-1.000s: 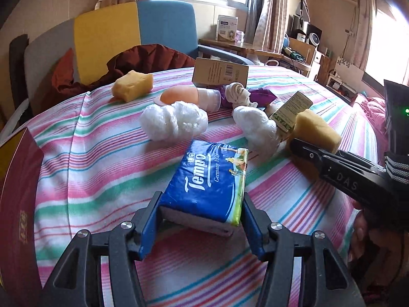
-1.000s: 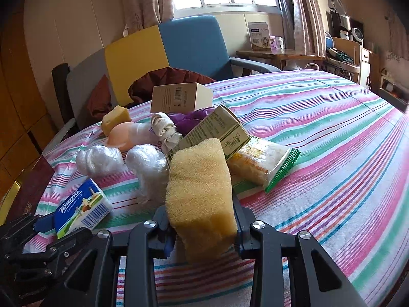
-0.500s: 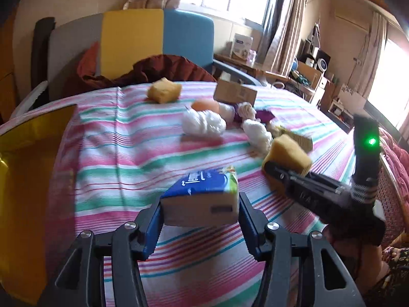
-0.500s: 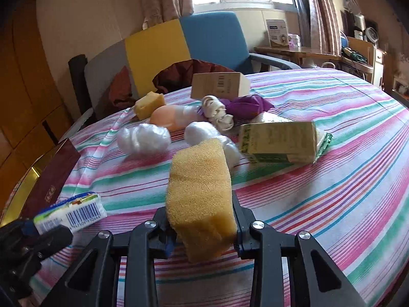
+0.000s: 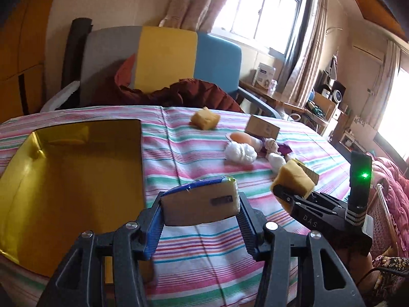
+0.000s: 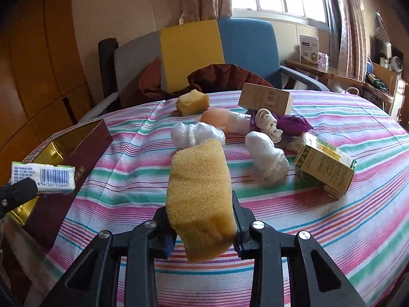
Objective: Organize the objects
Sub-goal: 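Carry the Tempo pack with the left tool while the right tool carries the sponge to the tray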
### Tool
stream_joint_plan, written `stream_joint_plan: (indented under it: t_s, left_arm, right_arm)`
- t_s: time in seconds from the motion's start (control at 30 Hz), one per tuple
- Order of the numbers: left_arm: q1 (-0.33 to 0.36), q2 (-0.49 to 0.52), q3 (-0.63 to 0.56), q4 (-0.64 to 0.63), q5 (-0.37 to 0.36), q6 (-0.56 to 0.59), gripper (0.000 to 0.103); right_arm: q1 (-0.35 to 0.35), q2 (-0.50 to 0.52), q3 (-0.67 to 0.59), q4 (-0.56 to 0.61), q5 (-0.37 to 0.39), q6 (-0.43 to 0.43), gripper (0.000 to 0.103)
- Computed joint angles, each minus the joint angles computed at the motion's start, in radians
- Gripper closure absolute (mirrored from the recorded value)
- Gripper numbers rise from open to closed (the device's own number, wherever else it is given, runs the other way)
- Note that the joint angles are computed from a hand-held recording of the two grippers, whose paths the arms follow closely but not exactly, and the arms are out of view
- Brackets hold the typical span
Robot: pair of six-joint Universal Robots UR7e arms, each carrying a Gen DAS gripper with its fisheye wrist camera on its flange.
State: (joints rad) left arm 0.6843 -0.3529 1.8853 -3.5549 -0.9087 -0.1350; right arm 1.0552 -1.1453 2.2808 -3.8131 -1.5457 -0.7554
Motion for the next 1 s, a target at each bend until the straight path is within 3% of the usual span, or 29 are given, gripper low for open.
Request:
stream_joint_plan:
  t_s: [0.27,0.53,0.83,1.0]
  left_arm:
    - [0.026,-0.083,0.095,-0.075,0.181,-0.039,0.05]
    - [0.111,-0.201,0.183,0.079,0.383,-0.233,0.05]
    - [0.183,-0.297,0.231,0.325,0.41,-0.459,0.049]
    - [0.169,-0.307,0.263,0.285,0.406,-0.533,0.043]
  right_arm:
    - [0.062,-0.023,0.021,0.048,0.024,-0.029,0.068]
    - [0.155,-0.019,0.056,0.036,0.066,-0.115,0.068]
    - [0.226,-0.007,0.062,0.098,0.083,-0.148,0.068]
    - [0.259,-0.006,0.053,0.173,0.071,-0.162,0.067]
